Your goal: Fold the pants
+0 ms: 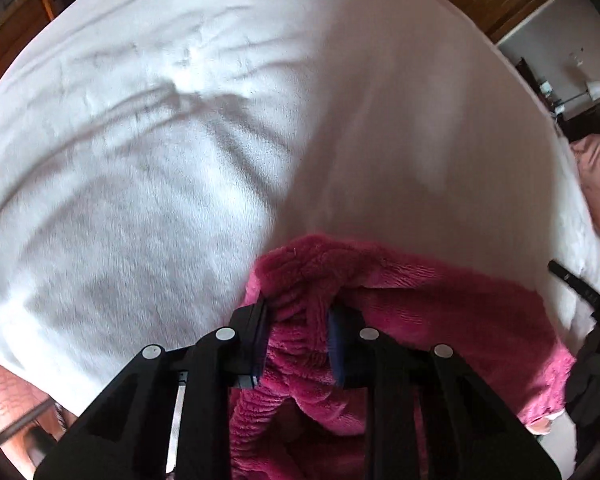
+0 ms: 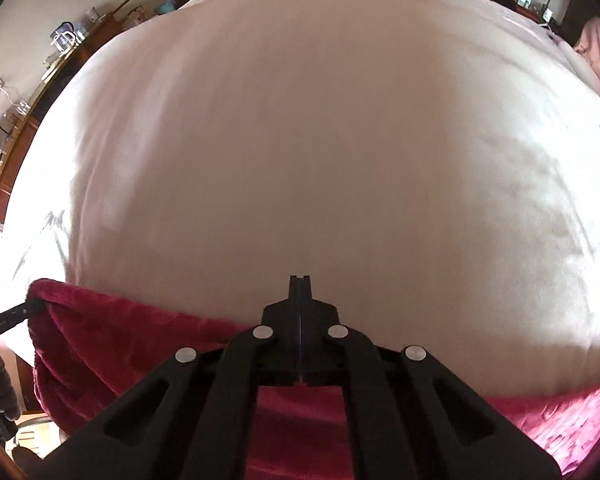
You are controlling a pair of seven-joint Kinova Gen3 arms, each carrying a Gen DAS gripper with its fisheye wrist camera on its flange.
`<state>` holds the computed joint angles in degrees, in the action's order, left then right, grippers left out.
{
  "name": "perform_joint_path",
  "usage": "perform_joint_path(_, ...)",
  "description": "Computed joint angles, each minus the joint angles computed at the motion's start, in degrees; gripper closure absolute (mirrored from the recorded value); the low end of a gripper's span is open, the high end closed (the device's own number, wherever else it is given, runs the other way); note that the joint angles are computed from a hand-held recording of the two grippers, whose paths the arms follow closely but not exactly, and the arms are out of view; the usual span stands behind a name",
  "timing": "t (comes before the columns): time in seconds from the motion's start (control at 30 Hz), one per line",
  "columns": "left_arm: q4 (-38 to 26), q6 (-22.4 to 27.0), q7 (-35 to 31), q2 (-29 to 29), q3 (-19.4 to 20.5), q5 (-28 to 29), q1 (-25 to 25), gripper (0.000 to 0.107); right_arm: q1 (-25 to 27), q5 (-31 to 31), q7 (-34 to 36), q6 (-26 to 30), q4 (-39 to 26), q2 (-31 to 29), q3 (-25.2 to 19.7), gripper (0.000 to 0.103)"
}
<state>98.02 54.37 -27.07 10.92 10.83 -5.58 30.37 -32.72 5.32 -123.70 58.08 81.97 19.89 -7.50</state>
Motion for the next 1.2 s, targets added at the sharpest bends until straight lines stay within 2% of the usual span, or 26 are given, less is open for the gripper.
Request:
perform_joint_path(0.03, 0.1, -0.2, -0.2, 1.7, -0.7, -0.2, 0.7, 0.083, 1.6, -1.7, 0.7, -0.8, 0.1, -0.2, -1.3, 0.102)
perform_joint_path(0.1, -0.2, -0.8, -0.6, 2.9, 0.0, -1.1, 0.7, 0.08, 4.0, -5.6, 2.8, 0.4, -0.5, -0.2, -2.7, 0.08)
perform_joint_path(0.13, -0.5, -0.8, -1.1, 3.5, -0.1, -0.5, 0.5, 0.079, 3.6, -6.7, 3.4, 0.6, -0.3, -0.5, -2.0, 0.047)
perform_joint_path(0.17, -0.4, -1.2, -1.6, 3.8, -0.3, 0.2, 0.2, 0.078, 4.0, -7.5, 4.3, -0.1, 0.7, -1.2, -2.4, 0.037)
perform_joint_path(0.23, 0.2, -2.3, -2.0, 3.3, -0.6, 0.8, 0.0, 0.074, 2.8, -6.9, 6.6, 1.2, 1.0, -1.3, -2.3, 0.037)
perform_joint_path(0.3, 1.3, -2.0, -2.5, 2.3, -1.1, -0.2, -0.3, 0.057, 2.8, -7.1, 8.5, 3.5, 0.6, -0.3, -3.0, 0.044)
perform_joint_path(0.33, 1.1, -0.9, -1.9, 1.8, -1.2, -1.3, 0.4, 0.055, 1.2, -5.8, 8.1, 5.3, 0.1, 0.7, -2.2, 0.055)
perform_joint_path(0.37, 1.3, 0.0, -1.8, 1.0, -1.2, -2.0, 0.6, 0.055, -0.4, -3.8, 6.9, 6.8, -0.5, 1.8, -1.5, 0.061)
perform_joint_path(0.57, -2.5, 9.0, 0.8, 0.9, 0.8, -5.7, 3.9, 0.049, -6.1, 6.2, -0.4, 7.9, -2.9, 6.2, 2.0, 0.061)
perform_joint_path(0.67, -7.2, 14.9, 3.8, 2.7, 1.5, -10.3, 7.7, 0.05, -6.2, 7.1, -1.0, 8.6, -4.2, 6.7, 1.9, 0.061)
perform_joint_path(0.8, -11.7, 21.5, 6.1, 4.5, 1.7, -15.3, 12.4, 0.05, -6.1, 8.7, -3.6, 3.7, 1.4, 0.7, 1.7, 0.061)
perform_joint_path(0.93, -18.1, 29.2, 7.6, 7.3, 2.5, -19.7, 15.5, 0.049, -3.2, 7.8, -6.8, 1.0, 9.1, -6.5, 1.0, 0.06)
perform_joint_path(1.03, -25.3, 36.2, 5.6, 11.9, -1.6, -21.5, 20.7, 0.047, -0.1, 6.1, -10.3, -0.7, 15.8, -12.4, 0.4, 0.06)
perform_joint_path(1.1, -27.9, 38.0, 5.1, 15.0, -1.3, -23.2, 20.6, 0.047, 2.3, 4.8, -12.1, -1.4, 19.7, -16.1, 0.1, 0.06)
perform_joint_path(1.2, -33.0, 40.9, 4.5, 18.1, -2.9, -23.8, 22.4, 0.047, 7.2, 2.9, -12.2, -1.2, 25.7, -22.7, 0.2, 0.06)
